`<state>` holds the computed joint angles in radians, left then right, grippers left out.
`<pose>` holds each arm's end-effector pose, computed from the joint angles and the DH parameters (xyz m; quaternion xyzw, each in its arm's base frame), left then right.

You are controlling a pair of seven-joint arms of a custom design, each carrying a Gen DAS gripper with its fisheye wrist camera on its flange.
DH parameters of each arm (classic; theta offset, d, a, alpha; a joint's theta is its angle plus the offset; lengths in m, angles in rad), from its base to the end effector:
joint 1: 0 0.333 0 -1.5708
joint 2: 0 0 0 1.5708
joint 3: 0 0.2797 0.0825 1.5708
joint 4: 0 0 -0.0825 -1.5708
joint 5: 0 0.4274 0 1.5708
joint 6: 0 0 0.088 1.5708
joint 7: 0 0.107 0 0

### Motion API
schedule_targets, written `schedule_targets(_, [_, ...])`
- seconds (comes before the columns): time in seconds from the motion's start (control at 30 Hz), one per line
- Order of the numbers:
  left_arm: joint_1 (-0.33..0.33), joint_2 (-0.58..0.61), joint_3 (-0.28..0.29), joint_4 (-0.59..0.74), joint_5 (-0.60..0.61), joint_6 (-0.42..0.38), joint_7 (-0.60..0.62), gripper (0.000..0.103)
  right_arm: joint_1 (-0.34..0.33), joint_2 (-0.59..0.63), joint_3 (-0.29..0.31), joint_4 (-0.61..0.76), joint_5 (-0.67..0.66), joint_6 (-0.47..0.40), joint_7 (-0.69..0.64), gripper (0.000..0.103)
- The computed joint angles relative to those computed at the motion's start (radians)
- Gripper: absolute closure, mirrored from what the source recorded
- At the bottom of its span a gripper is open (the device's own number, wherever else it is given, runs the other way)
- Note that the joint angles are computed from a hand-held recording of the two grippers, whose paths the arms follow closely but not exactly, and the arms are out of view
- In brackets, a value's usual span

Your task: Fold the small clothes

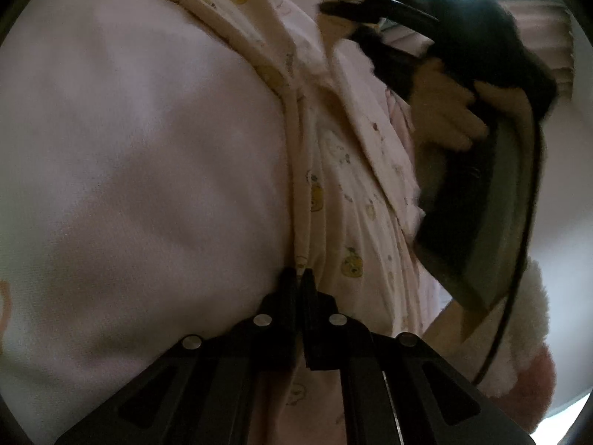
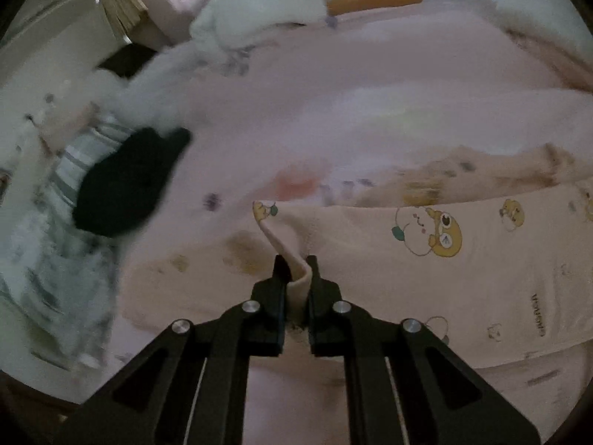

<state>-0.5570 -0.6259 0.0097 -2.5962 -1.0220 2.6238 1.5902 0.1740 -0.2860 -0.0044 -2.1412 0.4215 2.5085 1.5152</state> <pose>0.4027 -0.2220 0.4758 0.6819 -0.5672 0.4251 0.1805 0.5607 0.0927 0.5518 -0.6494 0.6711 -0.0805 0.3485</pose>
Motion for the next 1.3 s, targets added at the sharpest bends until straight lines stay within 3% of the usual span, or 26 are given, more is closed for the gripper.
schedule_targets(0.07, [-0.003, 0.001, -0.002, 0.000, -0.003, 0.007, 0.007, 0.098, -0.026, 0.046, 0.063, 0.022, -0.161, -0.024, 0.110, 0.087])
schedule_targets(0.1, [-0.003, 0.003, -0.002, 0.001, -0.003, 0.008, 0.007, 0.098, -0.025, 0.073, 0.062, 0.041, -0.183, -0.069, 0.131, 0.076])
schedule_targets(0.13, [-0.003, 0.004, -0.004, 0.002, -0.001, 0.007, 0.005, 0.098, -0.012, 0.087, 0.043, 0.049, -0.138, -0.110, 0.111, 0.069])
schedule_targets(0.2, [-0.002, 0.002, -0.006, 0.000, 0.000, 0.005, -0.003, 0.098, 0.013, 0.052, 0.003, 0.000, 0.006, -0.076, 0.014, 0.059])
schedule_targets(0.33, [-0.007, 0.003, 0.001, -0.001, -0.013, 0.002, 0.002, 0.098, -0.010, 0.004, -0.021, 0.011, 0.004, -0.137, -0.035, 0.051])
schedule_targets(0.4, [-0.008, 0.005, 0.006, 0.000, -0.026, 0.001, 0.011, 0.098, -0.038, -0.059, -0.018, -0.038, -0.048, -0.099, -0.050, 0.042])
schedule_targets(0.47, [-0.005, -0.001, 0.007, -0.007, -0.036, 0.001, 0.019, 0.098, -0.115, -0.094, 0.018, -0.077, -0.206, -0.041, 0.030, 0.039])
schedule_targets(0.57, [-0.003, -0.005, -0.001, -0.012, -0.045, 0.013, 0.018, 0.098, -0.246, -0.106, 0.059, -0.105, -0.451, -0.073, 0.222, 0.040])
schedule_targets(0.7, [-0.018, -0.010, -0.010, -0.027, -0.070, 0.048, 0.020, 0.098, -0.311, -0.144, -0.006, -0.185, -0.508, -0.094, 0.278, 0.061])
schedule_targets(0.73, [-0.027, -0.007, -0.012, -0.031, -0.082, 0.062, 0.020, 0.098, -0.306, -0.174, -0.046, -0.227, -0.475, -0.053, 0.234, 0.068])
schedule_targets(0.77, [-0.026, 0.015, 0.008, -0.014, -0.086, 0.053, 0.037, 0.098, -0.293, -0.200, -0.088, -0.254, -0.425, -0.035, 0.167, 0.085])
schedule_targets(0.83, [-0.014, 0.008, -0.004, -0.015, -0.083, 0.060, 0.020, 0.098, -0.324, -0.228, -0.088, -0.266, -0.422, -0.067, 0.140, 0.088])
schedule_targets(0.93, [0.048, -0.011, -0.085, -0.035, 0.055, 0.131, -0.095, 0.098, -0.450, -0.261, 0.029, -0.263, -0.634, -0.124, 0.270, 0.079])
schedule_targets(0.97, [0.063, -0.025, -0.112, -0.052, 0.113, 0.144, -0.135, 0.098, -0.457, -0.279, 0.030, -0.271, -0.662, -0.122, 0.264, 0.077])
schedule_targets(1.03, [0.127, -0.064, -0.189, -0.073, 0.266, 0.142, -0.229, 0.098, -0.404, -0.337, -0.050, -0.312, -0.577, -0.086, 0.183, 0.069])
schedule_targets(1.1, [0.168, -0.083, -0.231, -0.082, 0.366, 0.140, -0.287, 0.098, -0.360, -0.381, -0.122, -0.343, -0.458, -0.066, 0.101, 0.042])
schedule_targets(1.13, [0.171, -0.096, -0.227, -0.094, 0.385, 0.142, -0.304, 0.098, -0.340, -0.400, -0.149, -0.359, -0.397, -0.056, 0.061, 0.036])
schedule_targets(1.2, [0.195, -0.139, -0.226, -0.132, 0.418, 0.139, -0.374, 0.098, -0.329, -0.425, -0.145, -0.388, -0.336, -0.024, 0.021, 0.027])
schedule_targets(1.3, [0.318, -0.219, -0.308, -0.165, 0.532, 0.098, -0.562, 0.098, -0.383, -0.394, -0.066, -0.378, -0.375, -0.053, 0.038, 0.022])
